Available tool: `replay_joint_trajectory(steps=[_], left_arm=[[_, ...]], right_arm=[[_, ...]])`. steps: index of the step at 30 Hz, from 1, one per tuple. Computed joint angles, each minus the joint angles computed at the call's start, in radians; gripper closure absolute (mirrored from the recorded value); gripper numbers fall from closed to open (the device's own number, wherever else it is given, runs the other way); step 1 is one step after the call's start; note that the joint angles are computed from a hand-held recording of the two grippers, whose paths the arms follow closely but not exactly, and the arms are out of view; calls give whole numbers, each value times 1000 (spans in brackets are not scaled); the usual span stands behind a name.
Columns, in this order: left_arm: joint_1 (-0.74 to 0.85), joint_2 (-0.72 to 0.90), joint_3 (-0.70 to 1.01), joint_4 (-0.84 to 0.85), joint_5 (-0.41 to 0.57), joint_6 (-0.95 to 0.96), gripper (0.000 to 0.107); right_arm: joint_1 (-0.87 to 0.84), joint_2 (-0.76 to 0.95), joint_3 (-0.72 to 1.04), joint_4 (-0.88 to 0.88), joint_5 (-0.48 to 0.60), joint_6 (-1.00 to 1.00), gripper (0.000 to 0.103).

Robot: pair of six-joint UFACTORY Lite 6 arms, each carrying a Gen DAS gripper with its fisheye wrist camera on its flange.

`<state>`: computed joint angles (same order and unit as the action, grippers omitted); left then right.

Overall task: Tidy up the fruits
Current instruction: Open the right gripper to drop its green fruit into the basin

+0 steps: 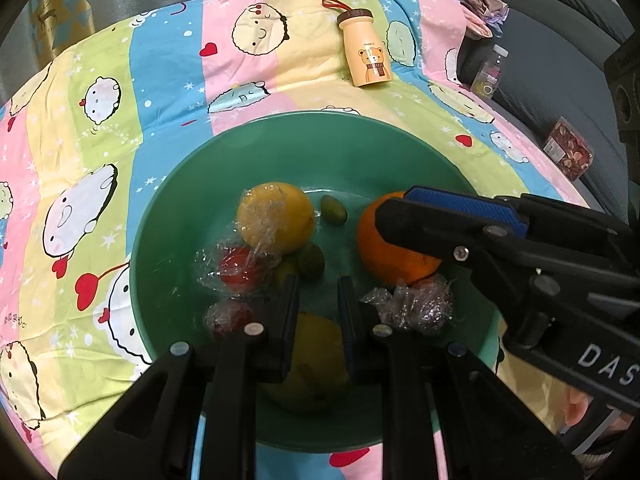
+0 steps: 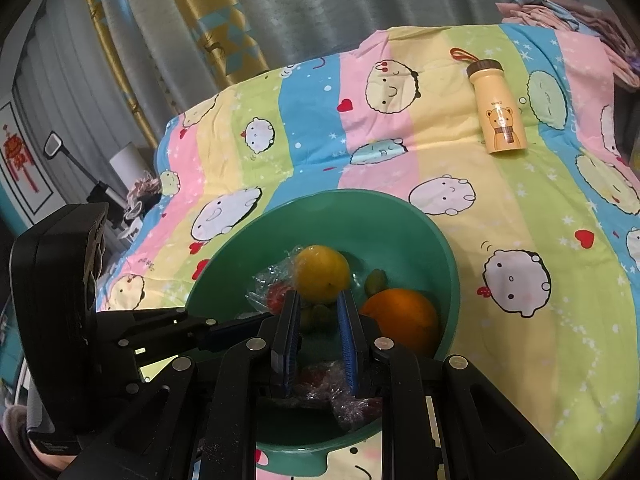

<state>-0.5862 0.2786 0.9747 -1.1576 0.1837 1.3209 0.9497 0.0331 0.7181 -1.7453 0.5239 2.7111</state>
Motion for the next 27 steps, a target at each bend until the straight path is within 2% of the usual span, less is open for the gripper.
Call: replay_joint_trajectory(steps=[6,15,22,27], left_arm=[[2,0,0,22,2,-20,88],[4,0,8,149,-2,-147,88],[1,-5,7,235,-4,-236,80],[-2,-8,8,277,-7,-279,78]], right_arm=[[0,-1,0,7,0,-6,82],[-2,-2,-3,7,-4,-5,82],[4,7,3,44,-1,-23,82],[10,3,2,74,10,-37,77]])
